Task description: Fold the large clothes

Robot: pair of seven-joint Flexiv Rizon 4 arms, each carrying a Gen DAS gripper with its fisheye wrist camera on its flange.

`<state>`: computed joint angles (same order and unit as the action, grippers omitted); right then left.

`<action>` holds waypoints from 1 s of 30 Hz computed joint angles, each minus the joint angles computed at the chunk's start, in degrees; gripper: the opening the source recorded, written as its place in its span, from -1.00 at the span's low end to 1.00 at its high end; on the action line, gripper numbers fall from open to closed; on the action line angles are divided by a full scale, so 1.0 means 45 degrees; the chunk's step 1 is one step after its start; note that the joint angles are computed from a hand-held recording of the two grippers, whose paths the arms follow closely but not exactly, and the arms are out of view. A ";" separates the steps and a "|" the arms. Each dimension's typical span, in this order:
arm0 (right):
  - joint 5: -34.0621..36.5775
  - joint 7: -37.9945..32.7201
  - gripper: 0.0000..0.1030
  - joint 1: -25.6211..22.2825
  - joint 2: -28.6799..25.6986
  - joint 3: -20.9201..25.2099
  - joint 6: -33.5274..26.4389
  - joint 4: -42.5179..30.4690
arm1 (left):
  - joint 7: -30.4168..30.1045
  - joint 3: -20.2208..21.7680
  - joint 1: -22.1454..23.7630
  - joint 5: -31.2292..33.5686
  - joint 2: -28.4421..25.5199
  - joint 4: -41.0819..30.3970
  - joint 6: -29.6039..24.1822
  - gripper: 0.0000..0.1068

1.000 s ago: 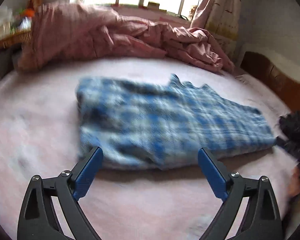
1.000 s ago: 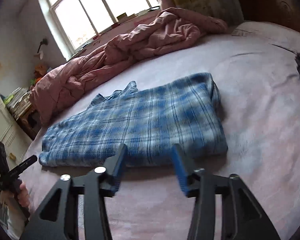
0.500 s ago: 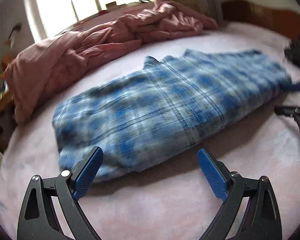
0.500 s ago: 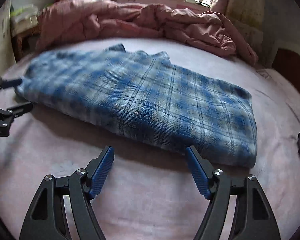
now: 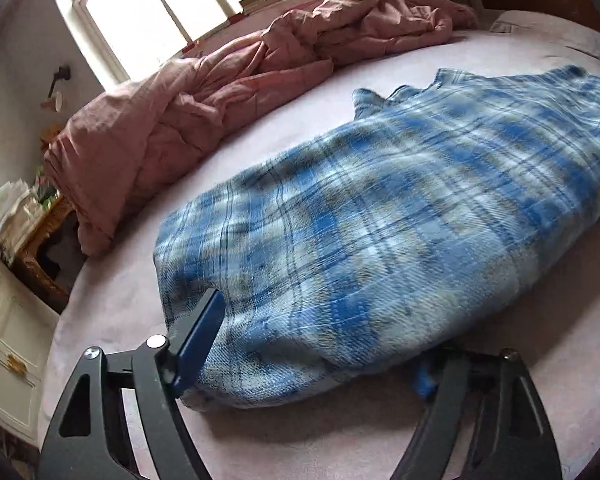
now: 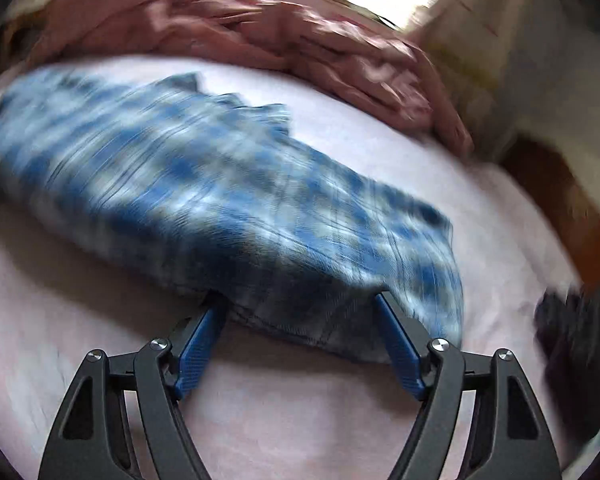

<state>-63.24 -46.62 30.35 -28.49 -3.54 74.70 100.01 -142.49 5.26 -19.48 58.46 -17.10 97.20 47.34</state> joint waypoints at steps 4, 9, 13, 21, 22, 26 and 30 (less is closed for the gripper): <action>-0.1613 -0.0773 0.52 0.0173 0.0058 -0.0413 0.0699 0.0165 | 0.0388 -0.0082 -0.0172 0.0350 -0.0114 -0.0090 0.0055 0.36; 0.0326 -0.1752 0.67 0.0027 -0.0675 0.0178 -0.0333 -0.0943 | 0.0462 -0.0022 -0.0087 -0.0103 -0.0274 -0.0223 -0.0079 0.36; 0.2265 -0.2400 0.68 -0.0118 -0.0827 0.0384 -0.0624 -0.1123 | 0.0576 0.0083 0.0468 -0.1286 -0.0144 0.0132 0.0507 0.37; 0.2868 -0.0998 -0.66 -0.0518 -0.0657 -0.0226 0.0193 -0.0771 | 0.0273 0.0279 0.0781 -0.1524 0.0460 0.1005 0.1796 -0.60; 0.2507 -0.0442 -0.75 -0.0311 -0.0486 -0.0665 0.0650 -0.0486 | -0.0030 0.0312 0.0499 -0.1065 0.0539 0.0927 0.1375 -0.75; 0.0841 0.1525 -0.80 0.0118 0.0345 -0.1684 0.1678 0.0634 | -0.1122 0.0061 0.0209 -0.0406 0.1311 0.1423 0.0645 -0.80; -0.0374 0.2688 -0.80 -0.0269 0.1069 -0.1541 0.2207 0.1546 | -0.1585 -0.0337 0.0685 -0.0836 0.2534 0.2866 0.1639 -0.81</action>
<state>-64.92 -34.53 29.15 -23.68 -10.48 84.63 106.97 -149.62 3.74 -16.40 54.70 -5.69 110.09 54.72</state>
